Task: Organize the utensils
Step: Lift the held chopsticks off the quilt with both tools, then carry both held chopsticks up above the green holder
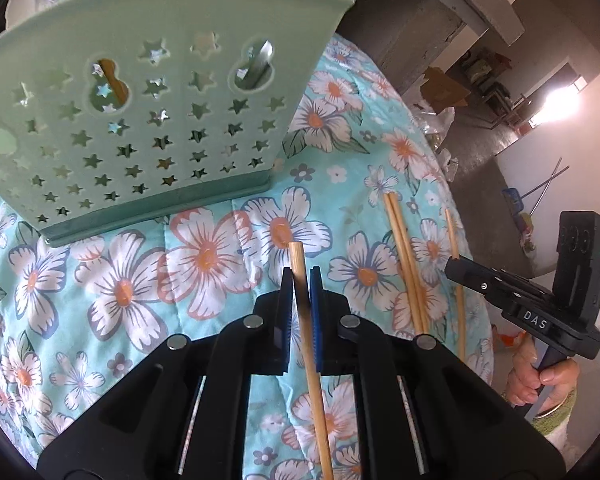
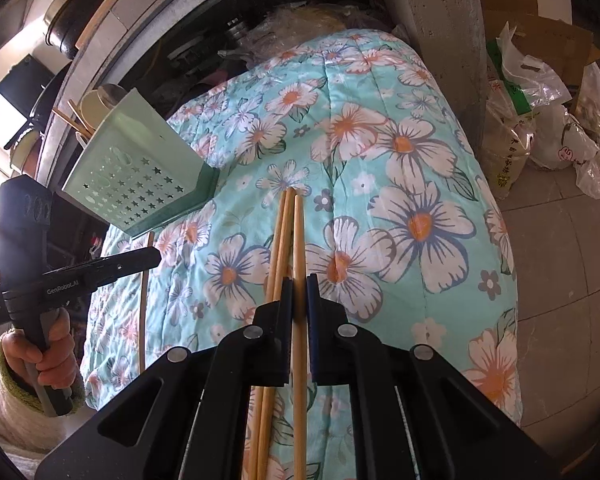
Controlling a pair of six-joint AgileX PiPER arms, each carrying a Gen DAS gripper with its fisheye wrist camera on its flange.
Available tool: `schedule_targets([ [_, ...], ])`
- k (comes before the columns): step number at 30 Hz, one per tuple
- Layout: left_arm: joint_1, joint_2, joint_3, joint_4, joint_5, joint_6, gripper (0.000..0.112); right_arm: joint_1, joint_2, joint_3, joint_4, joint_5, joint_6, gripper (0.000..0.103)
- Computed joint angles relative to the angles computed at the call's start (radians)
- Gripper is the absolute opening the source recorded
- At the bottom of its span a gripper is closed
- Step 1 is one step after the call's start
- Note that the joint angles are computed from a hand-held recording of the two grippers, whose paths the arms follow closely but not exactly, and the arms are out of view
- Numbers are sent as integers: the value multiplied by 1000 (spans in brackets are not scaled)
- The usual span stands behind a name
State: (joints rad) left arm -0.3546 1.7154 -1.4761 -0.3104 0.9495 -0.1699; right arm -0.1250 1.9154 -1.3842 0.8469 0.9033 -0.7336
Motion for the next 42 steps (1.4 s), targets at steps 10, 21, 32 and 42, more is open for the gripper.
schedule_targets([
  [10, 138, -217, 58, -129, 87, 134, 7, -3, -173, 51, 16, 6, -36, 7],
  [21, 370, -450, -3, -228, 240, 257, 5, -1, -335, 11, 74, 70, -59, 7],
  [32, 599, -444, -312, -330, 183, 252, 5, 93, -339, -44, 132, 99, -61, 7],
  [42, 480, -275, -458, -83, -66, 57, 5, 155, -333, -60, 69, 87, 1, 7],
])
